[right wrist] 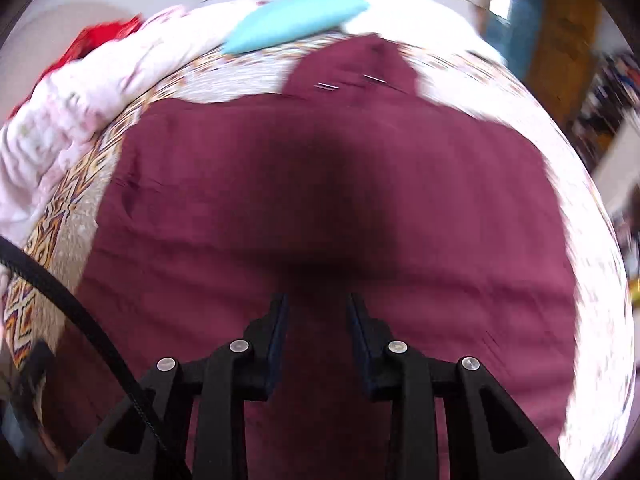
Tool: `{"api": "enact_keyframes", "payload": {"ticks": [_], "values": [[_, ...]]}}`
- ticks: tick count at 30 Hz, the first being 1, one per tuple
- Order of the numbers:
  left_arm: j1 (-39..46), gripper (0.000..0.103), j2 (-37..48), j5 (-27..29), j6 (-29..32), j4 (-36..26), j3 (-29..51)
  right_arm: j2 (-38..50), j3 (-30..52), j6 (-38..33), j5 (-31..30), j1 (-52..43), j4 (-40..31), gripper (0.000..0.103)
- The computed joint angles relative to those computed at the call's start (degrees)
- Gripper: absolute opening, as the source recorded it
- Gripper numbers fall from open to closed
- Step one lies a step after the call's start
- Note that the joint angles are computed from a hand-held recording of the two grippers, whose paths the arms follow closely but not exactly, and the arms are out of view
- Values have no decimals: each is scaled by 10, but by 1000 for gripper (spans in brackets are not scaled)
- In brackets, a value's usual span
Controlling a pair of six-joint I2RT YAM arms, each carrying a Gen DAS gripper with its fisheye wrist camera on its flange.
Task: Fold large clothes
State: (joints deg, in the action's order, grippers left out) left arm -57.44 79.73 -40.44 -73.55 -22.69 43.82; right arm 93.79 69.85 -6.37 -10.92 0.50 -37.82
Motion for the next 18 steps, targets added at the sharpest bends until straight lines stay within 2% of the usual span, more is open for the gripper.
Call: {"api": "enact_keyframes", "payload": {"ticks": [2,4,7,11,15,18], "values": [[0,87,-27,11,-1,-19,-5,-56,-58,-31,-24,-65,-7,46],[0,87,-64,24,-7,-43,-17,-119,-114,-92,-60,-165,-25,50],[-16,87,-112,21,-48,-113,-32,-169,-153,-166,-113,-307,-50,56],[-46,88,-149,14,-125,-226,-46,-155,-154,-260,-197,-466,-110,60],[-93,87,-179,26,-216,-298,-50,-142,-153,-330,-240,-552,-151,61],[-136,88,-148,2,-243,-354,4,-158,-140,-362,-279,-581,-200,61]]}}
